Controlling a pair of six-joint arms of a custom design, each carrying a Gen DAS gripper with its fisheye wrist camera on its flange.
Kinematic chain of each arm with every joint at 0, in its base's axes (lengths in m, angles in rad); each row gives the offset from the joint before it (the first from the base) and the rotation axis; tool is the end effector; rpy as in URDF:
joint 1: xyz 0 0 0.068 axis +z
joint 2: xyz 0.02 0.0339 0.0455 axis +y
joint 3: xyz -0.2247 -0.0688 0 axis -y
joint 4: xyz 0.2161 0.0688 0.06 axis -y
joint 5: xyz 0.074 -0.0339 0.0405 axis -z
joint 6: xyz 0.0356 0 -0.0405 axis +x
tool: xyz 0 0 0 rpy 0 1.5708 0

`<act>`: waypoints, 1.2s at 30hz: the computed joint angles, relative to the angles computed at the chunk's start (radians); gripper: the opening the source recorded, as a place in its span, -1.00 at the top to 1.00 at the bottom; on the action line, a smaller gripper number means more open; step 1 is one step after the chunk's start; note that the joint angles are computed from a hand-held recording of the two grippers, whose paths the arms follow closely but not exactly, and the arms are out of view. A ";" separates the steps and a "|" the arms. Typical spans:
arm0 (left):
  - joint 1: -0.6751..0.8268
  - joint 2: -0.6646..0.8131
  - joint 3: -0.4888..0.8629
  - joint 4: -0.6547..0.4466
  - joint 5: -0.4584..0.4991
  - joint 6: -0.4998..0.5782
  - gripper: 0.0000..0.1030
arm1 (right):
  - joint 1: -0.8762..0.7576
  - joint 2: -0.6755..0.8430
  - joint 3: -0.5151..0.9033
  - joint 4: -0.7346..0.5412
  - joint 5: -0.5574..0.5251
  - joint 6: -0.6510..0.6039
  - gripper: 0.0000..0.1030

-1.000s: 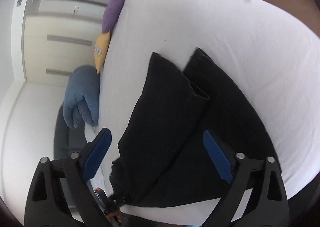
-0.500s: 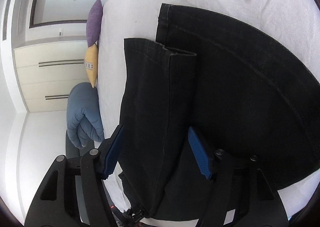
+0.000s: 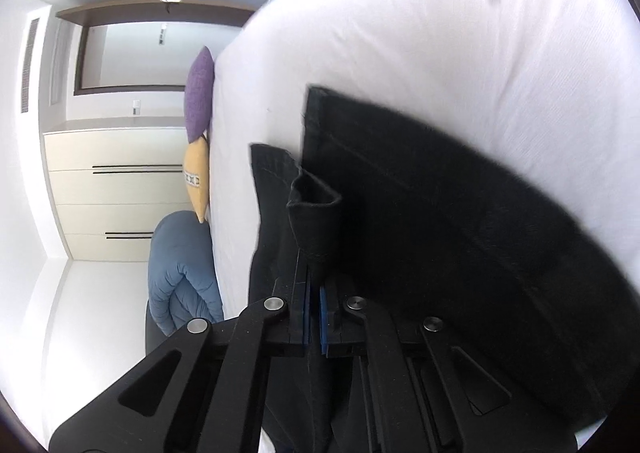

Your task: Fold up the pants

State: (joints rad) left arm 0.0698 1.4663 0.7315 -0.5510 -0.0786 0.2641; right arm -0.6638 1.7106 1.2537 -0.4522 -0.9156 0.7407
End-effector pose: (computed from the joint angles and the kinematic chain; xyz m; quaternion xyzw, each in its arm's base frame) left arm 0.2272 0.0187 0.1315 0.0904 0.9850 0.0619 0.1335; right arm 0.2777 -0.1814 0.2190 0.4384 0.7404 0.4289 0.2751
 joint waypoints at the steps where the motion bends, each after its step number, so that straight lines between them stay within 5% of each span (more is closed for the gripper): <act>1: 0.005 -0.003 -0.003 0.002 0.001 0.003 -0.71 | -0.055 -0.050 -0.046 -0.028 -0.029 -0.041 0.97; 3: 0.020 -0.006 -0.013 0.019 -0.004 0.008 -0.89 | -0.095 -0.115 -0.059 -0.106 -0.036 -0.073 0.97; 9: 0.074 0.009 0.001 0.015 0.024 0.056 -0.97 | -0.266 -0.207 -0.122 -0.315 -0.009 -0.270 0.97; 16: 0.082 0.005 -0.013 0.036 0.022 0.055 -1.00 | -0.285 -0.264 -0.137 -0.325 -0.035 -0.341 0.97; 20: 0.074 0.017 0.000 0.027 0.022 0.050 -1.00 | -0.085 -0.226 0.182 -0.382 0.029 -0.345 0.97; 28: 0.065 0.037 0.002 0.054 0.026 0.029 -1.00 | 0.185 0.237 1.166 -0.696 0.032 -0.279 0.97; 30: 0.074 0.028 -0.012 0.066 0.031 0.038 -1.00 | 0.188 0.262 1.263 -0.754 0.013 -0.283 0.97; 32: 0.080 0.020 -0.026 0.077 0.035 0.045 -1.00 | 0.142 0.190 1.159 -0.753 -0.014 -0.305 0.97; 36: 0.100 -0.017 -0.058 0.082 0.051 0.066 -1.00 | -0.134 -0.042 0.656 -0.750 -0.115 -0.503 0.97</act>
State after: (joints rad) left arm 0.1701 1.4493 0.6734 -0.4687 -0.0278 0.3302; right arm -0.7978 1.6689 1.9098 -1.2024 -1.0304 0.2374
